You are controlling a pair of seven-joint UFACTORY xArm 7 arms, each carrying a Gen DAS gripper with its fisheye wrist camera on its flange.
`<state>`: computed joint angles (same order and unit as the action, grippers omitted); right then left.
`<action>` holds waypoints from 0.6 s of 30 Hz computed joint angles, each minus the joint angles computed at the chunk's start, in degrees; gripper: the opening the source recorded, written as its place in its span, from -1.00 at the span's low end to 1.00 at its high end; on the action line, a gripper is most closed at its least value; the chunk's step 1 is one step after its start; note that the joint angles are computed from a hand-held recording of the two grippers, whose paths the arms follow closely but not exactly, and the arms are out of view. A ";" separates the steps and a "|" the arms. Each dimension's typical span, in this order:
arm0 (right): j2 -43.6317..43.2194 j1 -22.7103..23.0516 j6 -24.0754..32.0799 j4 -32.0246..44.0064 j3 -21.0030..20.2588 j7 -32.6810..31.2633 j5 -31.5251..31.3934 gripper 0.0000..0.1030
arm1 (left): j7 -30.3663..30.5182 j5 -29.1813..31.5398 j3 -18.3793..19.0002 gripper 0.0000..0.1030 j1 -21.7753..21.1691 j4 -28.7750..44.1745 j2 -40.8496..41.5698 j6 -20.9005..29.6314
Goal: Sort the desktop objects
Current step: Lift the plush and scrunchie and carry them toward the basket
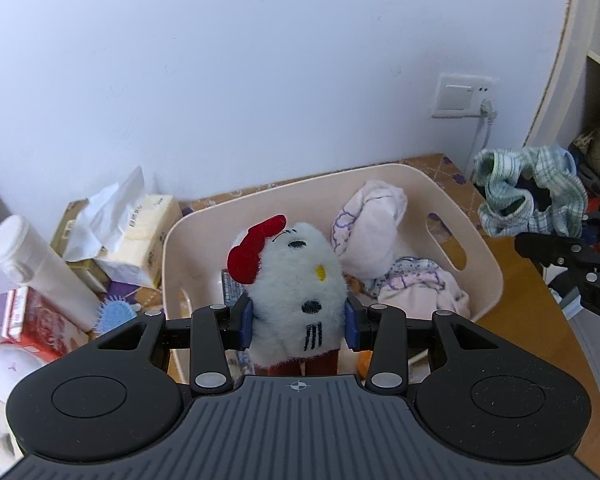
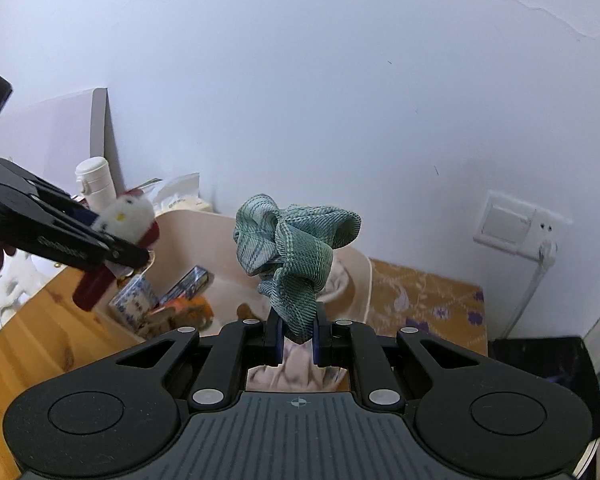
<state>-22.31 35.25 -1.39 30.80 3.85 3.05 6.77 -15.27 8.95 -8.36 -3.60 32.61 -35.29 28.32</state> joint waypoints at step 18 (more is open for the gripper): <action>16.70 -10.38 5.88 11.44 9.14 5.28 -8.17 -0.75 | -9.51 9.39 -1.73 -0.18 3.60 4.49 15.61 -0.36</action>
<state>-5.62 24.87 4.50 42.24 12.99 8.33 -1.40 -24.78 18.34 -10.09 -0.01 37.10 -19.68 27.96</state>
